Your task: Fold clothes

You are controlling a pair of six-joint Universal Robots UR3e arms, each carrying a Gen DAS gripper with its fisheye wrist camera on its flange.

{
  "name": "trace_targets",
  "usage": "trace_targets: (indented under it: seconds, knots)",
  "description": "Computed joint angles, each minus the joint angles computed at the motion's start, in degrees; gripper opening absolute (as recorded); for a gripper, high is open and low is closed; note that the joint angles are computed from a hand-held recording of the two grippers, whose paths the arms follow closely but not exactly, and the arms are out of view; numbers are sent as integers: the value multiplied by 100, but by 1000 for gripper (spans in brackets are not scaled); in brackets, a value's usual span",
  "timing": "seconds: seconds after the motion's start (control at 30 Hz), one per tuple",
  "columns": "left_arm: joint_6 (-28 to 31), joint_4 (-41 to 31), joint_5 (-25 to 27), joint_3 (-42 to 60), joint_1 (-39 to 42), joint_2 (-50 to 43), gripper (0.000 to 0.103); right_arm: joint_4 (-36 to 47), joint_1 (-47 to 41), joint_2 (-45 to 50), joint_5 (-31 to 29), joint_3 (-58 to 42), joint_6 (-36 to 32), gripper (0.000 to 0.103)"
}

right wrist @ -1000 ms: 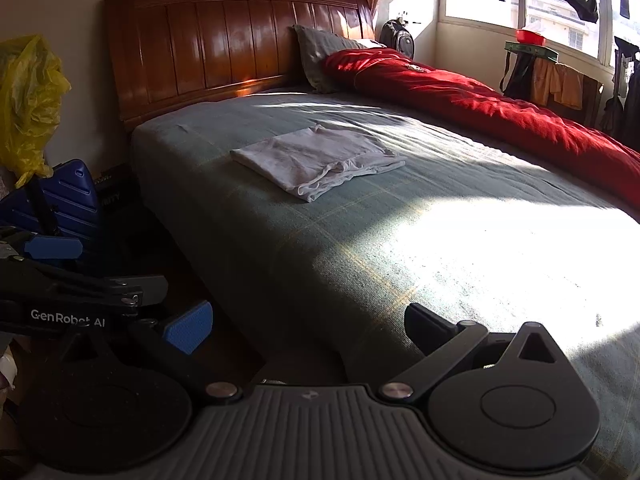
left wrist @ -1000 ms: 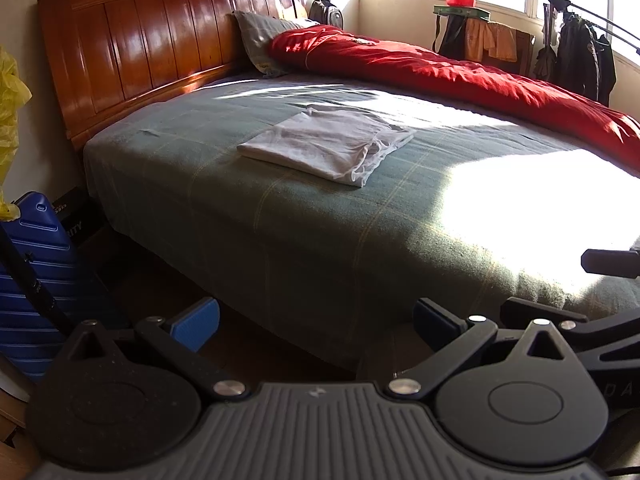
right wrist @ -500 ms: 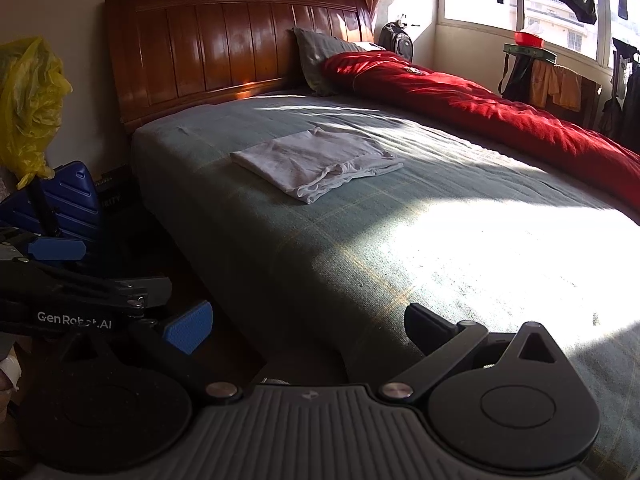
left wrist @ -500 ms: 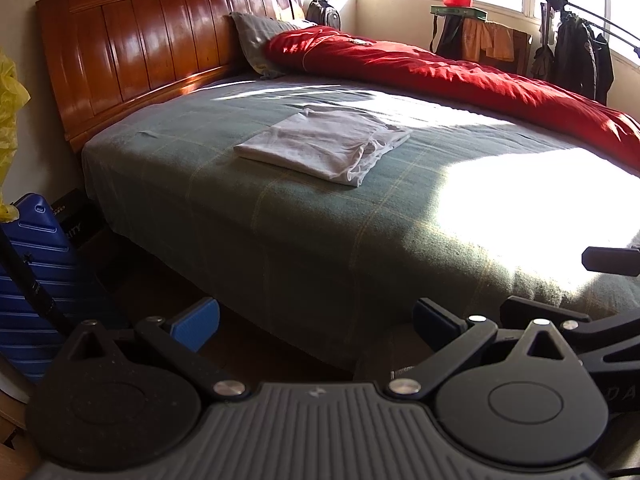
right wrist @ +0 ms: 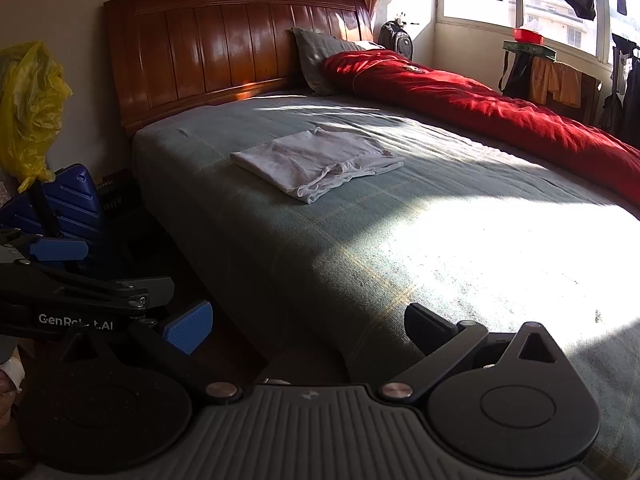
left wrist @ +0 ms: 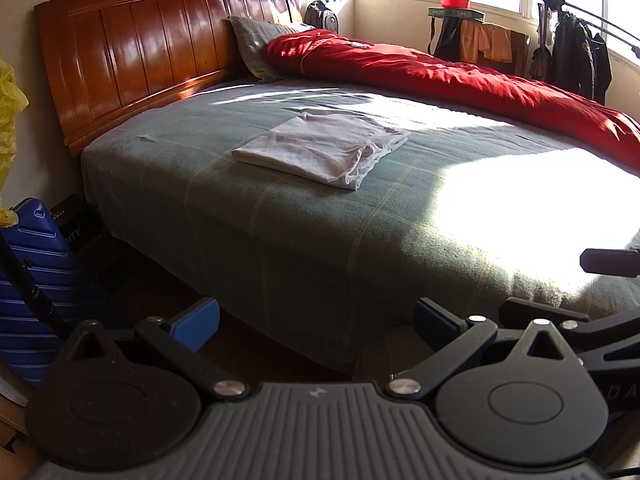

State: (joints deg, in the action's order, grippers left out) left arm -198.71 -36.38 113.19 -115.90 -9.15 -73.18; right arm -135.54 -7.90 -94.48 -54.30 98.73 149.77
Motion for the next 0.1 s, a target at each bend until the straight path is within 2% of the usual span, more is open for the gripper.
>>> trace_targets:
  seconds: [0.1]
  knots:
    - [-7,-17,15,7,-30,-10,102,16,-9,15,16,-22,3,103]
